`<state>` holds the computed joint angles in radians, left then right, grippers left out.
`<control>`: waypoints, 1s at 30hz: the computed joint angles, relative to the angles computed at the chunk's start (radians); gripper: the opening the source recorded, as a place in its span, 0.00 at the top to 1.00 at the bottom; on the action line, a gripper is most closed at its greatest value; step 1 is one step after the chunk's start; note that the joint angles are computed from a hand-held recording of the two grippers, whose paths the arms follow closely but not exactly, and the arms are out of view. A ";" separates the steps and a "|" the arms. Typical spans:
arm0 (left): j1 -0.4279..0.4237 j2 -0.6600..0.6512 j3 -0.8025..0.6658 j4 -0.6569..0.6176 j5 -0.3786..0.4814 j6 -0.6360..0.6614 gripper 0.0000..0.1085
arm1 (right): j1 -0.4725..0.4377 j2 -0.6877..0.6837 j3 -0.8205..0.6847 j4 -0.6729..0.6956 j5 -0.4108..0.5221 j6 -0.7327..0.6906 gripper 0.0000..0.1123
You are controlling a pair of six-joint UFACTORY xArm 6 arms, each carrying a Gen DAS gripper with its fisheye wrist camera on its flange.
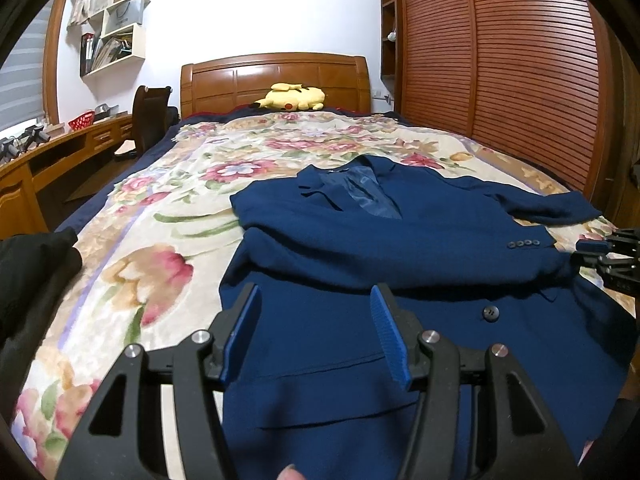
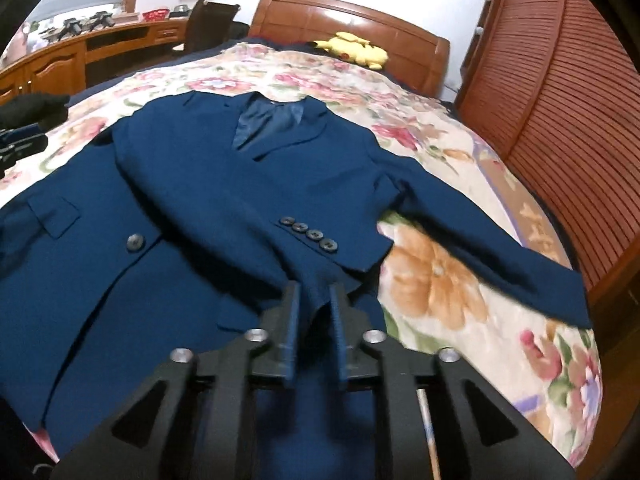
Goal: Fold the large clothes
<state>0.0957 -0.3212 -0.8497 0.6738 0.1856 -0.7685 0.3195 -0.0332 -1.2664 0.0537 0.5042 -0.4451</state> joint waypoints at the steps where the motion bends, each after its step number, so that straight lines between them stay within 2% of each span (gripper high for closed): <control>1: -0.001 0.003 -0.003 0.006 0.000 -0.006 0.49 | -0.003 -0.006 0.001 0.042 0.006 -0.031 0.66; 3: -0.004 0.003 -0.004 0.008 -0.002 -0.007 0.48 | -0.007 -0.012 -0.008 0.088 0.012 -0.053 0.53; 4: -0.005 0.002 -0.004 0.004 -0.004 -0.001 0.48 | -0.009 -0.013 -0.013 0.100 0.014 -0.058 0.52; 8: -0.015 0.004 -0.010 0.008 -0.008 0.002 0.48 | -0.014 -0.001 -0.049 0.132 0.050 -0.067 0.51; 14: -0.036 0.010 -0.019 -0.020 -0.015 0.026 0.48 | -0.010 0.058 -0.118 0.085 0.068 -0.015 0.51; 23: -0.075 0.056 -0.064 -0.034 -0.027 0.038 0.48 | -0.010 0.115 -0.177 0.068 0.063 0.001 0.51; 30: -0.111 0.115 -0.119 -0.040 -0.031 0.038 0.48 | -0.047 0.150 -0.220 0.076 0.059 -0.007 0.51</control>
<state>-0.0151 -0.2063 -0.9691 0.6339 0.1548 -0.7306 0.2727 0.1171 -1.4866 0.1295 0.5632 -0.4519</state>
